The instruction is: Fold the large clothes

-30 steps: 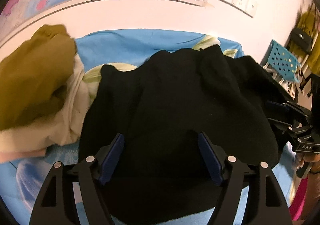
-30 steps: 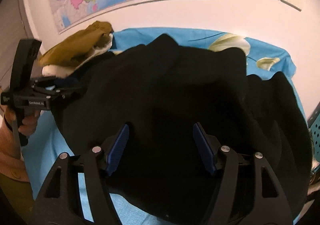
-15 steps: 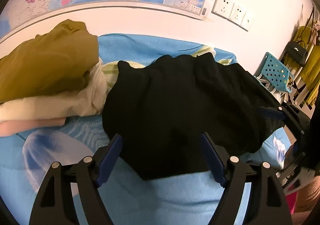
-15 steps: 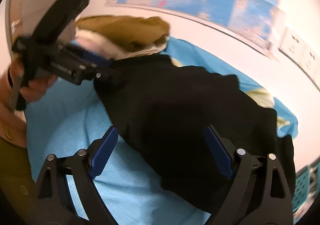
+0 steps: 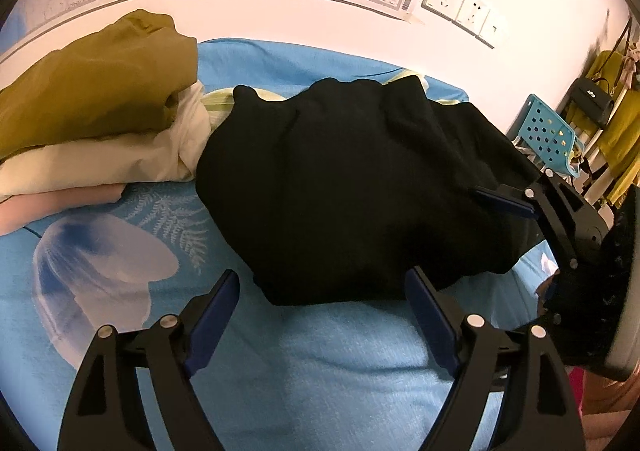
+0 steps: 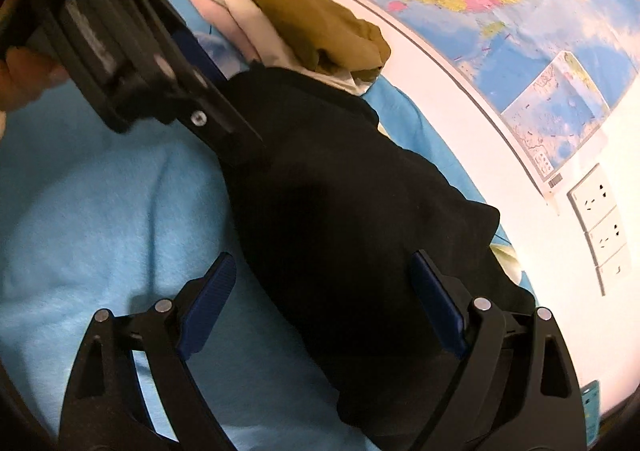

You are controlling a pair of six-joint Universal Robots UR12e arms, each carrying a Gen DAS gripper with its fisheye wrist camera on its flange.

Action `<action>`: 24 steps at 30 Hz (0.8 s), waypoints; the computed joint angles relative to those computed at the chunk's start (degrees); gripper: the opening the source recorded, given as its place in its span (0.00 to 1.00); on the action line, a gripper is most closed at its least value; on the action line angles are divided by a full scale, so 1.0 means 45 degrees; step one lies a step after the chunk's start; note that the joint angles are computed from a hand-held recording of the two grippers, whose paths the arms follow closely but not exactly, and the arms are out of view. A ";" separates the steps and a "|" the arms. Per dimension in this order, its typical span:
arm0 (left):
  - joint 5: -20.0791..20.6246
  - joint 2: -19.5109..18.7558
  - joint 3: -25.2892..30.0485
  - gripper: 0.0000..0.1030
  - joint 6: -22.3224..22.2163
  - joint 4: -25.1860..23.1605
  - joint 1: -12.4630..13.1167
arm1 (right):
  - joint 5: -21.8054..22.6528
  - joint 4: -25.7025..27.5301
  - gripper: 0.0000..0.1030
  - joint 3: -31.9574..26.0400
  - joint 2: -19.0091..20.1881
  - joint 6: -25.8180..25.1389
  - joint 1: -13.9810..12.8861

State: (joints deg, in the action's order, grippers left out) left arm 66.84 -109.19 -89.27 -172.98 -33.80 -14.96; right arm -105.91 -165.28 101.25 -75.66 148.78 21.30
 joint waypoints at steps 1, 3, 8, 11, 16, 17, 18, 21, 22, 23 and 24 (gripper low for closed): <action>-0.0024 0.0001 -0.0004 0.79 0.0019 -0.0022 0.0003 | 0.0006 0.0055 0.82 0.0003 -0.0003 0.0047 -0.0016; -0.0060 -0.0001 -0.0012 0.79 0.0035 -0.0073 0.0011 | -0.0067 0.0062 0.80 0.0001 0.0010 0.0161 -0.0036; -0.0137 -0.0030 0.0016 0.79 0.0051 -0.0199 0.0005 | -0.0069 -0.0115 0.78 0.0090 -0.0018 0.0251 -0.0051; -0.0330 -0.0056 0.0052 0.79 0.0045 -0.0343 0.0049 | -0.0440 -0.0627 0.80 0.0193 0.0127 -0.0302 0.0059; -0.0537 -0.0029 -0.0003 0.79 -0.0145 -0.0451 0.0169 | -0.0344 -0.0726 0.67 0.0144 0.0284 -0.0453 0.0003; -0.0598 -0.0007 -0.0031 0.79 -0.0182 -0.0459 0.0201 | -0.0281 -0.0616 0.62 0.0101 0.0286 -0.0318 -0.0039; -0.0776 0.0021 -0.0062 0.79 -0.0198 -0.0531 0.0261 | 0.0063 -0.0381 0.56 0.0057 0.0233 -0.0080 -0.0143; -0.1384 0.0090 -0.0167 0.79 -0.0132 -0.0806 0.0414 | 0.1100 0.0104 0.36 -0.0053 0.0026 0.0911 -0.0471; -0.1880 0.0091 -0.0195 0.79 -0.0039 -0.1052 0.0493 | 0.1548 0.0337 0.33 -0.0110 -0.0066 0.1408 -0.0620; -0.2377 0.0062 -0.0187 0.79 0.0005 -0.1382 0.0569 | 0.1876 0.0432 0.32 -0.0136 -0.0133 0.1798 -0.0733; -0.2644 0.0051 -0.0202 0.79 -0.0037 -0.1540 0.0594 | 0.2386 0.0579 0.30 -0.0180 -0.0221 0.2366 -0.0907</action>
State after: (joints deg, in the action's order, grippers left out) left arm 54.94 -108.96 -90.18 -173.15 -40.73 -12.28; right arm -95.17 -162.67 100.44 -76.66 159.42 17.22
